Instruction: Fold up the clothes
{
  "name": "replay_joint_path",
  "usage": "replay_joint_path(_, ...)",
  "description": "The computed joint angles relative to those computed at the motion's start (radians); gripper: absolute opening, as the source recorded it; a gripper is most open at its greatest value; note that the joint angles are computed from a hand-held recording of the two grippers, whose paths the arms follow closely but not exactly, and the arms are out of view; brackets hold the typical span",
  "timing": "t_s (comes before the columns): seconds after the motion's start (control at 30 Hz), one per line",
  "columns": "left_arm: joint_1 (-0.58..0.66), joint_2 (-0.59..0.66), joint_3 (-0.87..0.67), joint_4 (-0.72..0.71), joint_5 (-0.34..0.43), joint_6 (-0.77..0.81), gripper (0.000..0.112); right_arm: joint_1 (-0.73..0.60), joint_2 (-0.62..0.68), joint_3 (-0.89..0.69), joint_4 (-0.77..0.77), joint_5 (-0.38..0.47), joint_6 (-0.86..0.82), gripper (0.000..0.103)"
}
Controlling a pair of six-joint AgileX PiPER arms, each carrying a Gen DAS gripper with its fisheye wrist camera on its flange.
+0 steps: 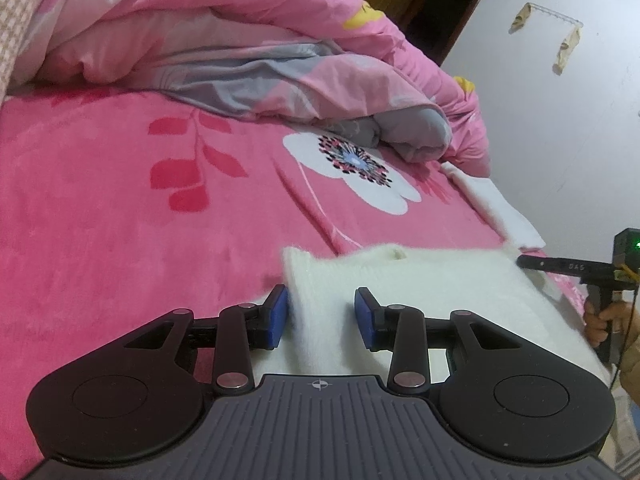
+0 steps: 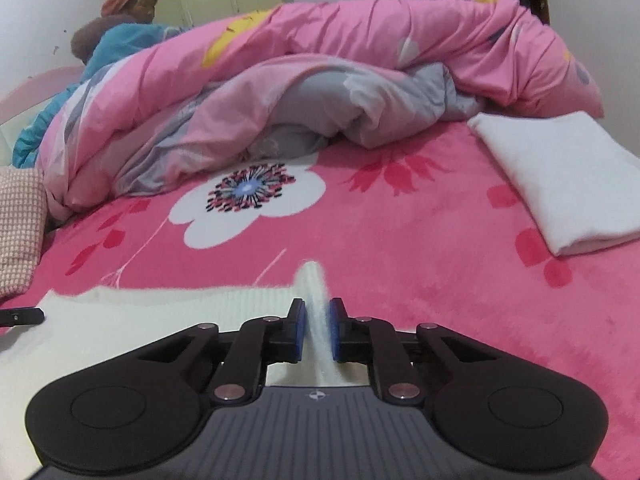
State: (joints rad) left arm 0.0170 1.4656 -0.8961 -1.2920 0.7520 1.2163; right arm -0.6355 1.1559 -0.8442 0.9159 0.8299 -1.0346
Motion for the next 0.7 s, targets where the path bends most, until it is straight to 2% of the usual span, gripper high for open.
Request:
replay_joint_path(0.1,-0.007,-0.01,0.013,-0.026,-0.032,0.024,0.023,-0.01,-0.031,0.028,0.043,-0.021,-0.04,0.011)
replay_joint_path(0.23,0.002,-0.014,0.018,-0.059,-0.029,0.035,0.012,-0.037,-0.067,0.062,0.113,-0.031,-0.083,0.009)
replay_joint_path(0.43,-0.004,-0.014,0.009,-0.105,-0.027,0.025,0.01,-0.074,-0.093,0.089,0.218,-0.045,-0.142,0.008)
replay_joint_path(0.7,-0.02,0.004,-0.024,-0.124,-0.042,0.006,0.01,-0.065,-0.065,0.07,0.242,-0.064,-0.154,0.008)
